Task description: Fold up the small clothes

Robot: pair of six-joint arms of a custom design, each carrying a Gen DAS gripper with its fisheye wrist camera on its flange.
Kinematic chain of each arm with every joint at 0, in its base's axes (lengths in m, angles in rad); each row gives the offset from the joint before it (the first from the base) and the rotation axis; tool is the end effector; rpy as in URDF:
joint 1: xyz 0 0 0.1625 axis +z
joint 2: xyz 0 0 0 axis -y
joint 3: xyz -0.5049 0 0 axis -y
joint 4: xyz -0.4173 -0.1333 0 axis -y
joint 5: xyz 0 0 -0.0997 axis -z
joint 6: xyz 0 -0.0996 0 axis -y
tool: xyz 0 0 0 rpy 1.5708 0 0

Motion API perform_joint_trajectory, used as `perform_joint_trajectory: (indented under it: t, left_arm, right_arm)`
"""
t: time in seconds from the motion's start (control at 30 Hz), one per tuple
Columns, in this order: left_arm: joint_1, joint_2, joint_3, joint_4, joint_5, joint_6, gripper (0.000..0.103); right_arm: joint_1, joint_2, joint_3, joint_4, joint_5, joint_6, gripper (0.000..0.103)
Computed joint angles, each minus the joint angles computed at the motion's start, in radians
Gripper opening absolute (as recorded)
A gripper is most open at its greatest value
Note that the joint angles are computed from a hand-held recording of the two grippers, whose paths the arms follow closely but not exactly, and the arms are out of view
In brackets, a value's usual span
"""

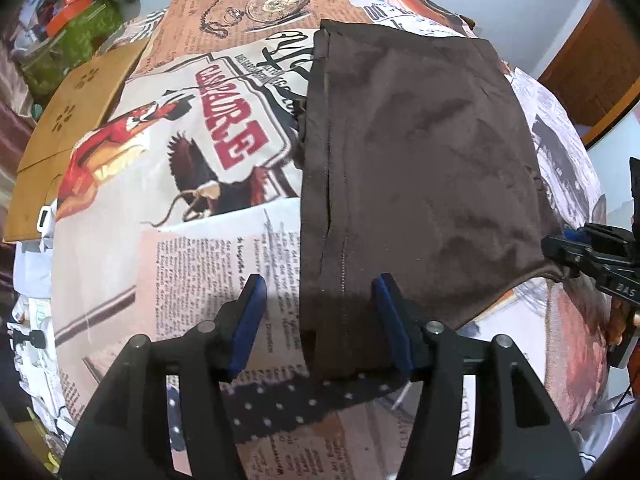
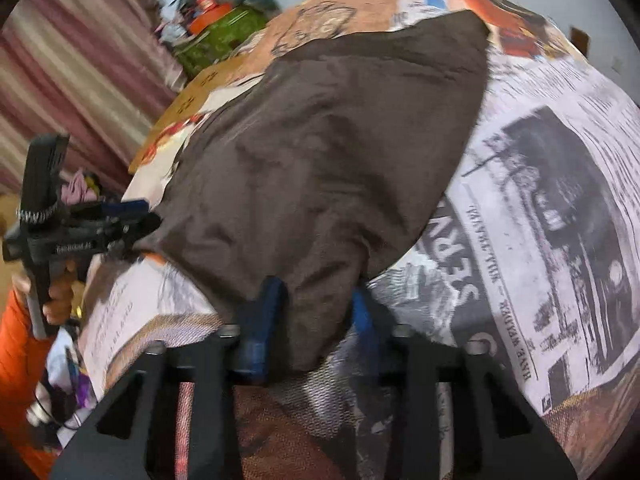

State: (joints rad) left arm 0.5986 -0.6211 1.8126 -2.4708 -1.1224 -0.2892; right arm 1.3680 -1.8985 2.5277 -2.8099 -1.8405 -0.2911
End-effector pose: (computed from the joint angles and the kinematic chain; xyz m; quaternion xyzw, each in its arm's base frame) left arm -0.4250 -0.5035 -0.0459 0.3535 0.8981 -0.0154 0.2612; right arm 0.0418 -0.3267 0.3734 0.0014 -0.9461 0.2571 0.1971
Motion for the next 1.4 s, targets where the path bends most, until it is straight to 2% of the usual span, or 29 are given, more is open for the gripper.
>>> perform_joint_trajectory:
  t: [0.03, 0.17, 0.27, 0.37, 0.43, 0.57, 0.6, 0.67, 0.73, 0.83, 0.97, 1.1, 1.17, 1.23, 1.3, 1.33, 1.4]
  left_arm:
    - [0.001, -0.002, 0.000, 0.001, -0.012, -0.002, 0.057]
    - [-0.011, -0.008, 0.011, -0.007, -0.020, 0.010, 0.057]
    - [-0.015, -0.010, 0.016, -0.014, -0.040, 0.015, 0.057]
    - [-0.015, -0.009, 0.017, -0.020, -0.061, 0.010, 0.057]
    - [-0.023, -0.007, 0.020, -0.024, -0.041, 0.010, 0.057]
    - [-0.034, -0.016, 0.024, -0.027, 0.018, 0.014, 0.057]
    - [-0.037, -0.020, 0.027, -0.028, 0.033, 0.013, 0.057]
    - [-0.040, -0.034, 0.033, -0.028, 0.073, 0.012, 0.057]
    - [-0.045, -0.049, 0.047, -0.027, 0.123, 0.018, 0.057]
    - [-0.047, -0.071, 0.071, -0.021, 0.162, 0.025, 0.063]
    - [-0.047, -0.098, 0.106, -0.006, 0.162, 0.027, 0.063]
    - [-0.053, -0.118, 0.151, -0.018, 0.136, 0.056, 0.072]
    - [-0.059, -0.116, 0.163, -0.020, 0.136, 0.061, 0.073]
    - [-0.064, -0.110, 0.168, -0.032, 0.141, 0.058, 0.074]
    - [-0.057, -0.106, 0.160, -0.038, 0.110, 0.057, 0.075]
    - [-0.050, -0.104, 0.152, -0.042, 0.076, 0.058, 0.075]
    - [-0.049, -0.092, 0.140, -0.044, 0.052, 0.062, 0.076]
  right_arm:
    - [0.006, 0.006, -0.010, 0.011, -0.008, -0.006, 0.010]
    - [0.031, 0.019, -0.014, 0.001, -0.096, -0.053, 0.008]
    - [0.022, 0.001, -0.015, 0.008, -0.143, -0.082, 0.007]
    - [0.000, -0.025, -0.005, 0.008, -0.168, -0.075, 0.003]
    - [-0.036, -0.055, -0.004, 0.021, -0.143, -0.073, 0.003]
    - [-0.085, -0.117, -0.011, 0.072, -0.043, -0.017, 0.005]
    - [-0.087, -0.131, -0.008, 0.076, -0.039, -0.022, 0.008]
    - [-0.061, -0.134, -0.006, 0.067, -0.060, -0.025, 0.019]
    - [-0.033, -0.139, 0.000, 0.056, -0.087, -0.032, 0.040]
    - [0.032, -0.123, 0.021, 0.019, -0.164, -0.058, 0.049]
    - [0.041, -0.118, 0.023, 0.041, -0.189, -0.075, 0.052]
    - [0.020, -0.159, 0.027, 0.104, -0.178, -0.084, 0.053]
    - [0.034, -0.138, 0.031, 0.086, -0.210, -0.078, 0.058]
    - [0.042, -0.130, 0.040, 0.056, -0.228, -0.079, 0.067]
    - [0.036, -0.123, 0.038, 0.051, -0.218, -0.073, 0.067]
    - [0.041, -0.117, 0.039, 0.047, -0.221, -0.069, 0.068]
    - [0.059, -0.093, 0.046, 0.011, -0.240, -0.079, 0.070]
